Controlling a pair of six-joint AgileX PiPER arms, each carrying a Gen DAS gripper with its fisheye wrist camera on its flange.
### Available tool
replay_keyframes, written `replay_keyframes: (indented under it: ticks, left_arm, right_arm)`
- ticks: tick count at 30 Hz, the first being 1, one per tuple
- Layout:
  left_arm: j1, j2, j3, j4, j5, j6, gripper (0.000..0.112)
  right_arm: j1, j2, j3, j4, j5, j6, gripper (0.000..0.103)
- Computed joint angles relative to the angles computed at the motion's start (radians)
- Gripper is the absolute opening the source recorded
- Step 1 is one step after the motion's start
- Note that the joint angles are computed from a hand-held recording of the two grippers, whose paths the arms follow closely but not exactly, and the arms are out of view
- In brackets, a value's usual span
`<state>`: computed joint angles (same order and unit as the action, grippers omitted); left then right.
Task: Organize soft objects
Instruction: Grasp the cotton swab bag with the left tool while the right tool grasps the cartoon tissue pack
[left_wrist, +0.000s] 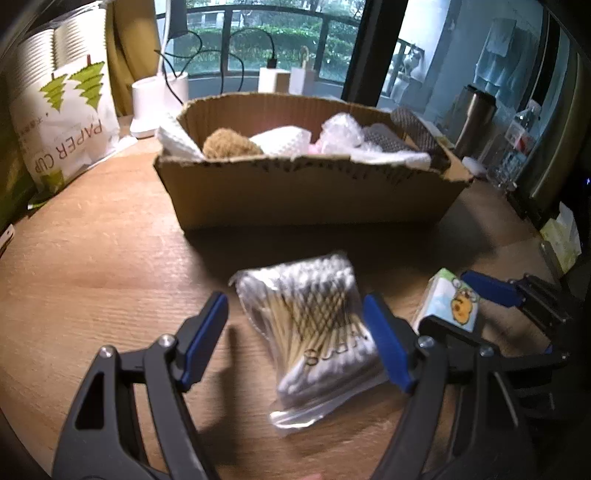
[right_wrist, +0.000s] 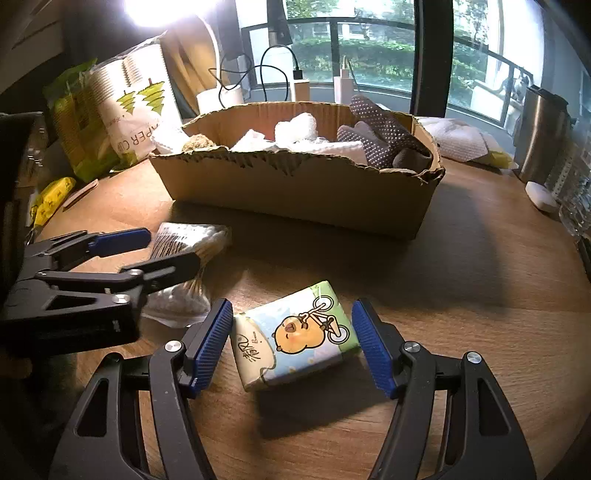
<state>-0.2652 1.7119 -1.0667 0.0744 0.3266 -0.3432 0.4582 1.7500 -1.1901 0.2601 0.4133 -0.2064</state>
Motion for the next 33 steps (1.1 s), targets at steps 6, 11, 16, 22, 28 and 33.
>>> replay_keyframes:
  ticks: [6,11,16,22,28,33]
  left_arm:
    - [0.018,-0.005,0.013,-0.076,-0.020,0.095,0.075]
    - [0.029,-0.007,0.020,-0.185,-0.025,0.224,0.058]
    - [0.022,-0.017,0.024,-0.211,-0.025,0.258,0.046]
    - [0.025,-0.049,0.044,-0.257,-0.033,0.319,0.038]
    - [0.039,-0.094,0.069,-0.297,-0.045,0.362,0.038]
    - [0.064,-0.118,0.092,-0.332,-0.046,0.402,0.038]
  right_arm:
    - [0.008,-0.009,0.004,0.017,0.013,-0.017,0.070]
    - [0.020,-0.009,0.007,-0.001,0.005,-0.012,0.070]
    - [0.027,-0.005,0.012,0.003,-0.020,-0.020,0.070]
    - [-0.013,-0.014,0.016,0.148,0.000,-0.145,0.059]
    - [-0.019,-0.037,0.010,0.062,0.007,-0.063,0.010]
    - [-0.025,-0.048,0.024,0.189,0.029,-0.186,0.092]
